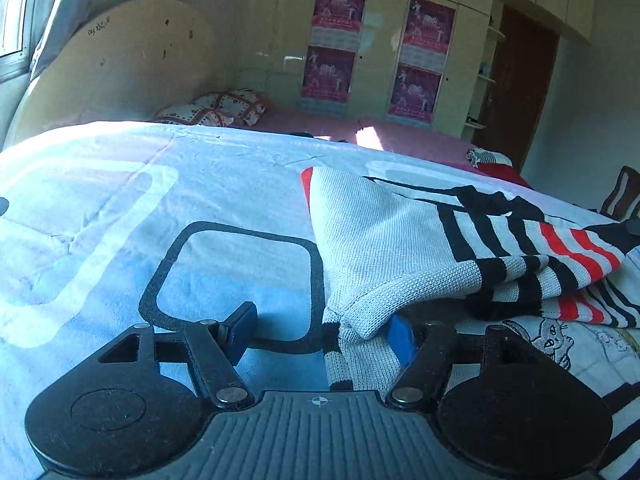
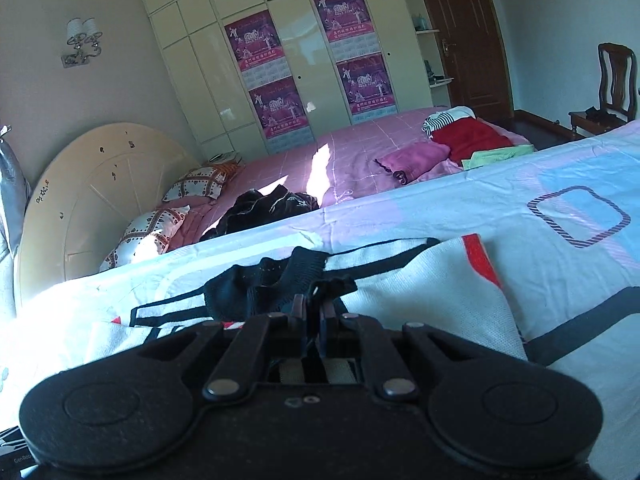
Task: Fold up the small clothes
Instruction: 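Fold the sleeve with the left tool across the body and release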
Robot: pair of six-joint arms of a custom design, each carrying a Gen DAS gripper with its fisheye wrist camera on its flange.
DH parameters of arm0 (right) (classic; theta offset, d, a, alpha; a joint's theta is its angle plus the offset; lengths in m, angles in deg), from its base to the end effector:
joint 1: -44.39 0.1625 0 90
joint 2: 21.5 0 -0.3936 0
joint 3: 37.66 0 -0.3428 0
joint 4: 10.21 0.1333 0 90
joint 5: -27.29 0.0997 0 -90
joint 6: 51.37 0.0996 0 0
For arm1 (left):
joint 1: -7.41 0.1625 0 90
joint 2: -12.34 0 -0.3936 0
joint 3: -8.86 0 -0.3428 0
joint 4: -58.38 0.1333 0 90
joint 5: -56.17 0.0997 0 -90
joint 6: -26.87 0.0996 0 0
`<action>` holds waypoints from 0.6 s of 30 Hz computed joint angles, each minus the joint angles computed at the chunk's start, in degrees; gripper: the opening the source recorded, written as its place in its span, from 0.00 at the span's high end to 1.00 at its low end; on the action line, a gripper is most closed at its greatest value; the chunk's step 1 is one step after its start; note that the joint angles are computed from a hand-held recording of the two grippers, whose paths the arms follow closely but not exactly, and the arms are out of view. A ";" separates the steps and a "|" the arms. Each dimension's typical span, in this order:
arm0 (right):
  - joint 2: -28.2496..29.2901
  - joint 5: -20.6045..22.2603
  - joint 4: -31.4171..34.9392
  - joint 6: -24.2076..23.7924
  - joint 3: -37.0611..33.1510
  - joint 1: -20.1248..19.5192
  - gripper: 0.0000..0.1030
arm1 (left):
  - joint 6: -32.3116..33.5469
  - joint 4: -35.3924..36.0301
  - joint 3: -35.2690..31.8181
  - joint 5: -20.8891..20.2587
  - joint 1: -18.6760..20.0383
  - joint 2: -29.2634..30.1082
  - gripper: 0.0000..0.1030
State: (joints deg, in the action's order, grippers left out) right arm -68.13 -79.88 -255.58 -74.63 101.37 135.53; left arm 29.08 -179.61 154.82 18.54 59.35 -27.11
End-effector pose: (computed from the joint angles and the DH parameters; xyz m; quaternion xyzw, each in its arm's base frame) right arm 0.1116 -0.3839 0.1517 0.1020 -0.8407 0.4824 0.2240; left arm -0.0311 -0.3839 0.1044 0.1422 0.8417 -0.4294 0.2948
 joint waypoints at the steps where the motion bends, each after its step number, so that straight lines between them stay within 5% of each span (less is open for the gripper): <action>1: 0.12 0.87 -0.78 -0.55 0.53 -0.38 0.93 | -0.19 0.70 0.02 0.12 0.13 -0.33 0.34; 11: 2.75 -0.05 -0.17 0.89 3.24 -6.39 0.91 | -0.94 8.27 1.85 -2.73 1.05 -5.75 0.34; 13: 2.05 -1.01 -2.98 0.41 4.80 -5.98 0.83 | -2.44 10.43 4.68 -2.25 -0.17 -9.40 0.34; 18: -1.40 3.81 -1.99 -3.56 5.53 -4.57 0.90 | 2.43 7.34 2.76 -4.27 -4.63 -10.01 0.34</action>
